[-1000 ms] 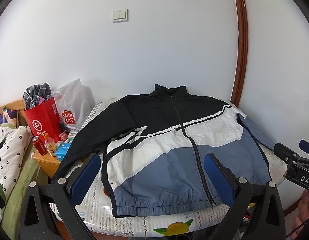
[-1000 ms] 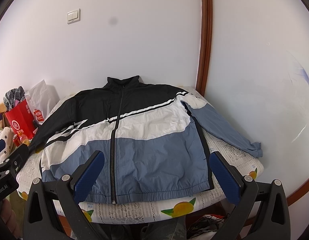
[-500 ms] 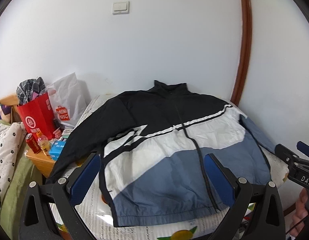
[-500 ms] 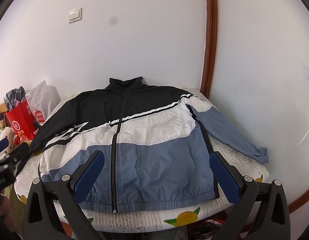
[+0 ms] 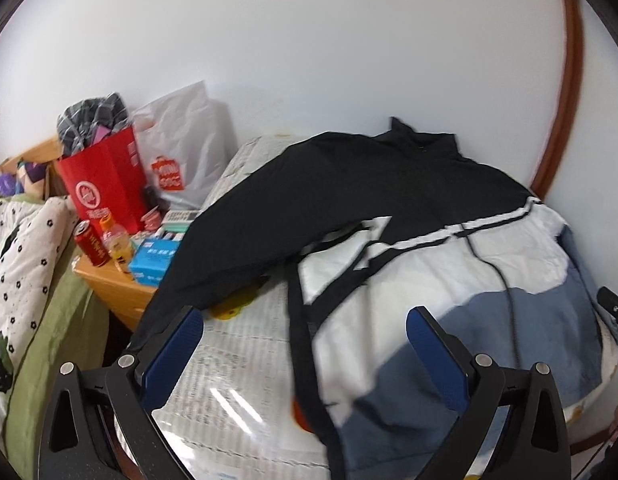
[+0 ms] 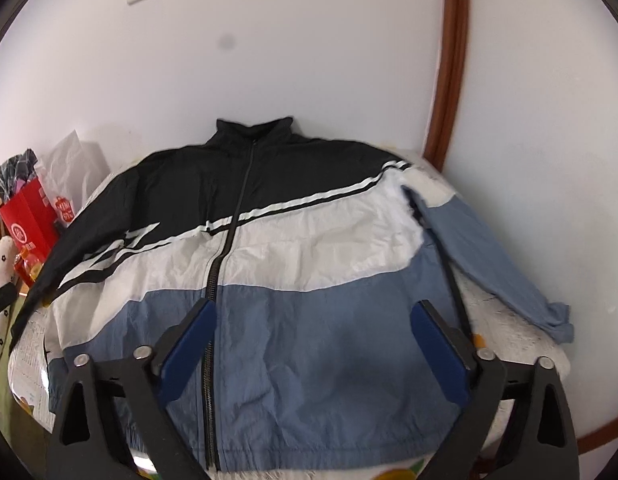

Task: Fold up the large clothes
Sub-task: 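Reach the left gripper to the black side edge and grasp it, then lift the black side with the left gripper, fold it over the jacket, release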

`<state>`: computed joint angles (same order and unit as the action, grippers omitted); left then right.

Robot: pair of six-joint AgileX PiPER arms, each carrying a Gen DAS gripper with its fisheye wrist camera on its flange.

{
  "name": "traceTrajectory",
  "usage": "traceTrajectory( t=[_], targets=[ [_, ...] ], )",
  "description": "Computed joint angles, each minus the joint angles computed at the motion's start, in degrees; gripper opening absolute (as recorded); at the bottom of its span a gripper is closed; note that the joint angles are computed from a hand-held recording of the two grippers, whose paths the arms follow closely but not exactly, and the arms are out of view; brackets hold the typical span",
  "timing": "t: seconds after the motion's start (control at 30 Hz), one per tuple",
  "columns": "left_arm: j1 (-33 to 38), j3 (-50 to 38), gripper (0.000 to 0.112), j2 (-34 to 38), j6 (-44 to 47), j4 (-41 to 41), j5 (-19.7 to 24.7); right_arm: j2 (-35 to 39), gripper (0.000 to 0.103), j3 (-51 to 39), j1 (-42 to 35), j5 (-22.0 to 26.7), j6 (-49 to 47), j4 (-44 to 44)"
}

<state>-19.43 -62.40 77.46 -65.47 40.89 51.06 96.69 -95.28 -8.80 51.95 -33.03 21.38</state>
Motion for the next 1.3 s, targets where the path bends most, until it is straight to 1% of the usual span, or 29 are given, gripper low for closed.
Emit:
traceTrajectory(
  t=[0.07,0.1,0.13,0.2,0.27,0.37,0.5,0.67,0.7,0.8,0.87,0.9,0.93,0.97,1.03,1.07,1.1,1.13,1.3],
  targets=[
    [3.2,1.5,0.102,0.3,0.3,-0.3,-1.3,2.3,0.085,-1.7,1.1,1.1,0.8,0.1],
    [5.2,2.4,0.101,0.5,0.5,-0.3,-2.1,2.9,0.085,-2.1,1.7,1.3,1.2,0.1],
    [6.7,3.0,0.098,0.8,1.0,-0.7,-2.9,3.6,0.084,-2.3,2.4,1.1,1.5,-0.1],
    [11.6,4.6,0.094,1.3,4.4,-3.7,-6.3,5.0,0.084,-2.8,4.1,0.6,2.9,-1.8],
    [14.3,5.4,0.092,1.8,6.3,-5.4,-8.3,6.0,0.084,-3.1,5.5,0.3,4.3,-3.3],
    [18.4,6.6,0.089,3.3,9.9,-7.9,-11.6,8.3,0.084,-5.0,7.0,1.2,6.5,-4.2],
    [19.9,6.8,0.083,5.7,11.7,-8.3,-12.9,10.4,0.084,-6.6,8.5,1.4,9.2,-6.7],
    [21.5,7.3,0.079,8.7,10.7,-6.4,-14.5,12.1,0.084,-8.0,9.5,1.5,11.9,-10.2],
    [21.7,7.5,0.077,9.0,10.4,-6.0,-14.7,12.4,0.084,-8.5,9.4,1.7,12.2,-10.5],
    [22.1,7.6,0.066,10.2,9.0,-4.7,-14.8,13.4,0.084,-9.7,9.3,2.1,12.9,-11.3],
    [22.6,7.8,0.063,10.4,8.3,-4.5,-15.6,14.3,0.084,-11.0,9.4,2.7,13.7,-12.0],
    [22.8,7.8,0.059,10.3,7.9,-4.7,-15.8,14.7,0.084,-11.5,9.5,3.0,13.9,-12.2],
    [23.1,7.6,0.052,10.6,7.5,-4.5,-15.9,14.8,0.084,-11.7,9.5,3.0,14.0,-12.2],
    [23.0,7.4,0.048,10.6,6.9,-4.1,-15.6,15.0,0.084,-11.9,9.5,3.0,14.1,-12.3],
    [23.1,6.6,0.029,10.9,6.9,-4.1,-15.0,15.3,0.084,-12.4,9.6,3.3,14.1,-12.2],
    [23.5,6.5,0.024,10.9,7.3,-4.5,-15.5,15.5,0.084,-12.8,9.6,3.6,14.0,-12.2],
    [24.0,6.5,0.013,10.5,8.3,-5.8,-16.6,15.8,0.084,-13.3,9.6,3.9,13.9,-12.1],
    [24.3,6.3,0.010,10.5,8.5,-6.1,-17.0,15.8,0.084,-13.4,9.6,3.8,13.8,-12.0],
    [23.1,3.0,0.007,9.5,8.0,-5.4,-13.7,16.0,0.084,-14.7,9.0,4.1,12.2,-10.5]
  ],
)
